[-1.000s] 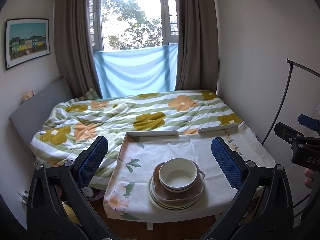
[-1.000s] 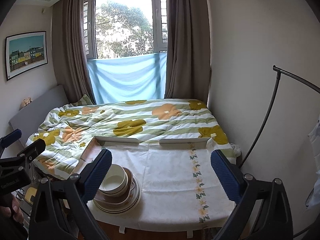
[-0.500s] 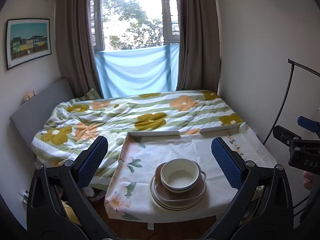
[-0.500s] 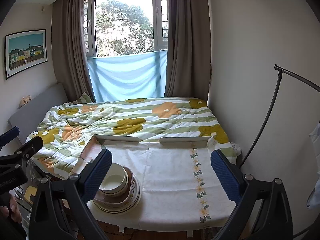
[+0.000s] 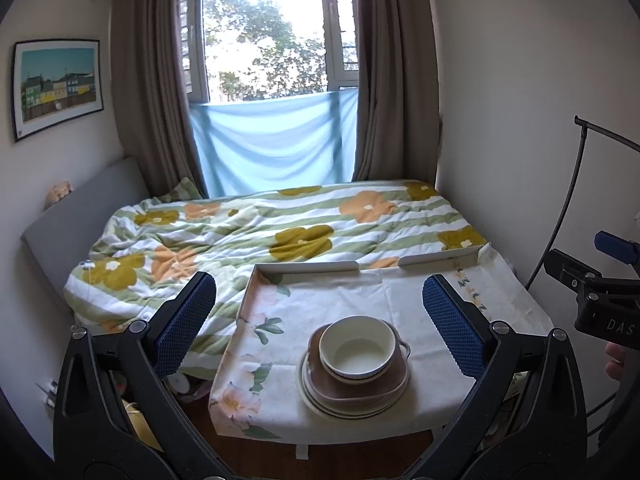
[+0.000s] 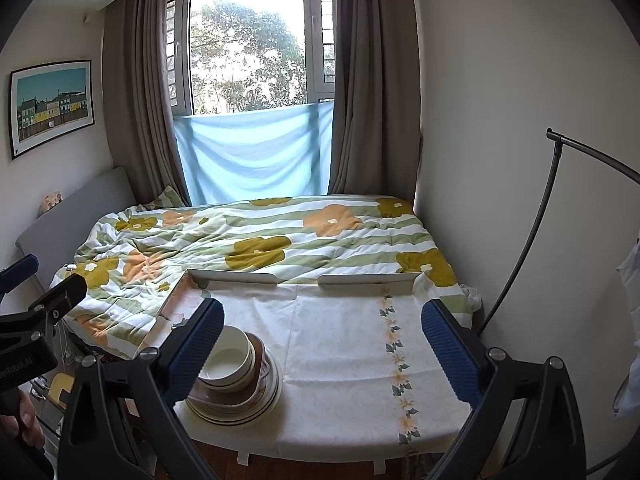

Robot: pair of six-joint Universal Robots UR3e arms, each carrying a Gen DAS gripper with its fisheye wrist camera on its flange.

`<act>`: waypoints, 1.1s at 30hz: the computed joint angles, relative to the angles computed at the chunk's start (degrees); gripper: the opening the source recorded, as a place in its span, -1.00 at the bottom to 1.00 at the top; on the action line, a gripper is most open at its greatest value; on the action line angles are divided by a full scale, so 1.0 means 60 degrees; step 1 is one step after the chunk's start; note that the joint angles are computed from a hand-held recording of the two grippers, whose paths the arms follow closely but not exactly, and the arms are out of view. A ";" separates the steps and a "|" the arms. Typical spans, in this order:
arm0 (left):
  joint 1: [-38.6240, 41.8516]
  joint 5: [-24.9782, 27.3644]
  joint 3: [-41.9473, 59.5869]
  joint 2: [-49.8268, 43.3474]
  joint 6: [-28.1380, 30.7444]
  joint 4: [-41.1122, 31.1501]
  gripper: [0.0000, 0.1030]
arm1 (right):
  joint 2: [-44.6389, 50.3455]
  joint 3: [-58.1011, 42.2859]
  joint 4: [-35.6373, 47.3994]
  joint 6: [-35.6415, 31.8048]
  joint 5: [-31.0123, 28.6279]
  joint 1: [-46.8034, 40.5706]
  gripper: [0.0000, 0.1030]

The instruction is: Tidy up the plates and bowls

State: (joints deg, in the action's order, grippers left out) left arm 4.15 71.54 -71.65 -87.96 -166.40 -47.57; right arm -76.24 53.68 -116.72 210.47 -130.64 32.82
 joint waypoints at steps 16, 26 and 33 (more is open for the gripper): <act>0.0017 0.0076 -0.0079 0.0285 -0.0035 -0.0158 1.00 | -0.0184 0.0317 -0.0116 0.0076 -0.0043 0.0058 0.91; 0.0026 0.0116 0.0070 0.0277 -0.0082 -0.0351 1.00 | -0.0149 0.0238 -0.0013 0.0117 -0.0056 0.0064 0.91; 0.0161 0.0090 0.0018 0.0229 -0.0299 -0.0238 1.00 | -0.0223 0.0391 -0.0096 0.0111 -0.0022 0.0043 0.91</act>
